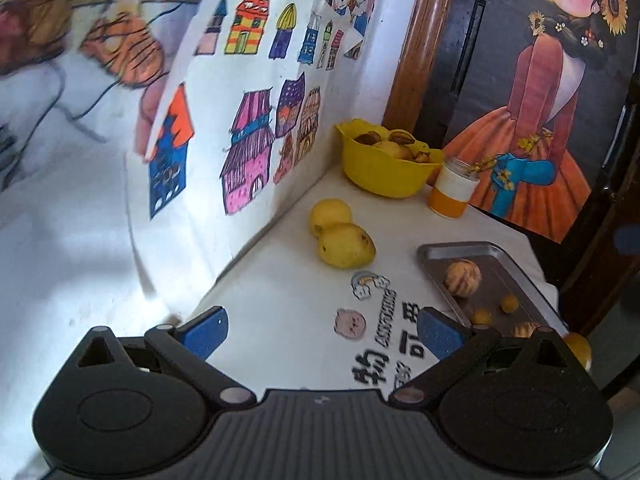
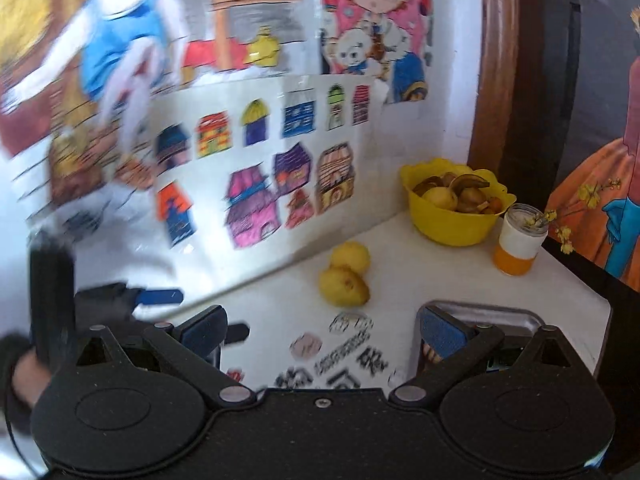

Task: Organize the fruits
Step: 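Move left tool to a yellow pear while right tool moves to a lemon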

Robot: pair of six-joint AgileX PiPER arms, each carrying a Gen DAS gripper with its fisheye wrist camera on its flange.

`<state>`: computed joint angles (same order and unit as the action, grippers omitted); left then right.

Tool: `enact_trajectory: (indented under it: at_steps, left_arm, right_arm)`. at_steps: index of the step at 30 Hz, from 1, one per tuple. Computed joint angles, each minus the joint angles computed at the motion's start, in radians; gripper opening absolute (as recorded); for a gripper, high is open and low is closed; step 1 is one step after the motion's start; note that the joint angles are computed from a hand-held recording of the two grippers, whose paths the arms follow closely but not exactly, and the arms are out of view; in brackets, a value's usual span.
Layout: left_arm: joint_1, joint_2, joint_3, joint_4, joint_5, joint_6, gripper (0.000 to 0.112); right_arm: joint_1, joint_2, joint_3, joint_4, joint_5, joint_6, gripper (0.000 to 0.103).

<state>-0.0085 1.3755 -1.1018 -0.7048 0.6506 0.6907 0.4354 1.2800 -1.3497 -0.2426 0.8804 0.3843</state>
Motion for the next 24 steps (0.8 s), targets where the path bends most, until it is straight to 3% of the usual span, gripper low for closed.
enact_trajectory:
  at_steps: [3,7,15,18,24]
  left_arm:
    - [-0.066,0.032,-0.024,0.105,-0.084,-0.118,0.103]
    - [-0.120,0.104,-0.059,0.132,-0.161,-0.130,0.103]
    - [-0.185,0.325,-0.191,0.021,-0.231,-0.008,0.103]
    - [-0.198,0.413,-0.263,0.035,-0.236,-0.052,0.103]
    - [-0.180,0.558,-0.409,-0.002,-0.154,-0.140,0.102]
  right_arm:
    - [-0.075,0.101,-0.074,0.085,-0.004,-0.066,0.102]
    - [-0.134,0.253,-0.195,0.128,0.019,-0.103,0.102]
    - [-0.231,0.639,-0.596,0.206,0.109,-0.241,0.102]
    - [-0.269,0.760,-0.716,0.268,0.141,-0.272,0.102]
    - [-0.316,0.970,-0.937,0.408,0.214,-0.326,0.102]
